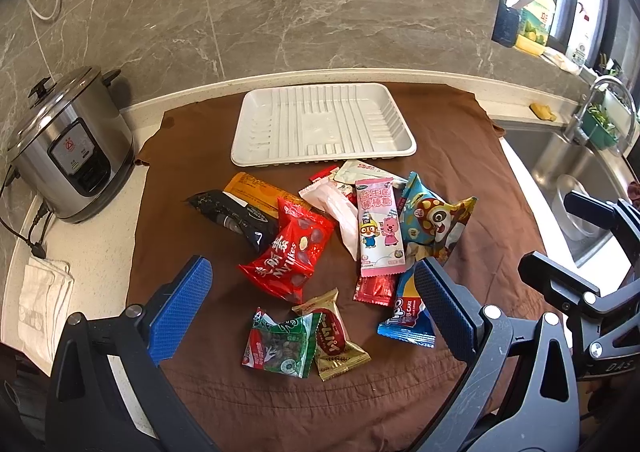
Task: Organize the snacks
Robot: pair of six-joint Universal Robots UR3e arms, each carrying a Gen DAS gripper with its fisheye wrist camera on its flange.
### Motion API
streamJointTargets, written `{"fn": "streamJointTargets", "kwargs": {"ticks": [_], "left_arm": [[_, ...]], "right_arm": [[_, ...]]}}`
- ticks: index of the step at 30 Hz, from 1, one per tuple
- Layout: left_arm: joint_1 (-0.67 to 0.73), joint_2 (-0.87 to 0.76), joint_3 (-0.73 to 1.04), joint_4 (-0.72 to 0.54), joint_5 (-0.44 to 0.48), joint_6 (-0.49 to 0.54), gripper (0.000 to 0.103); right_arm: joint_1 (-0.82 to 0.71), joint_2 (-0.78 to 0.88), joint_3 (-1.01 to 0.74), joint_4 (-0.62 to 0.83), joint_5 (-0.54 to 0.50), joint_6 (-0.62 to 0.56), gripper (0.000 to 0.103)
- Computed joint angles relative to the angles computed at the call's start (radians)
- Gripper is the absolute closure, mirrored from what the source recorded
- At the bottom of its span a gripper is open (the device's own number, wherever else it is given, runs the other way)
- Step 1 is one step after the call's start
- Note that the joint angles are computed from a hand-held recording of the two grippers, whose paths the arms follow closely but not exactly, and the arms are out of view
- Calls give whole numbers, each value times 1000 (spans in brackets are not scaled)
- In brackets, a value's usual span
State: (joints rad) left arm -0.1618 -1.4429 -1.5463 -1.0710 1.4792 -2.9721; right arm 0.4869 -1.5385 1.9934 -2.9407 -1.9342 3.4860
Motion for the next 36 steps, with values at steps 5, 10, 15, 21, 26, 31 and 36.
{"fn": "streamJointTargets", "kwargs": {"ticks": [5,10,15,21,26,31,36], "left_arm": [[3,1,2,-3,-2,3,0],[3,0,3,-4,-2,2,0],[5,6,2,-11,-3,2,0],[11,19,-15,-9,-4,5,0],[14,20,-25,-8,0,7,0],[27,12,-60,9,11,15,0],[52,15,-136,27,19,39,0]], "right_arm": [[1,0,0,1,0,2,0],[1,0,1,0,0,3,0],[-1,0,-1,3,3,1,0],[18,21,2,-11,-8,19,0],[22,21,8,-2,-3,32,0],[2,17,12,27,33,36,0],[-35,28,28,35,103,39,0]]}}
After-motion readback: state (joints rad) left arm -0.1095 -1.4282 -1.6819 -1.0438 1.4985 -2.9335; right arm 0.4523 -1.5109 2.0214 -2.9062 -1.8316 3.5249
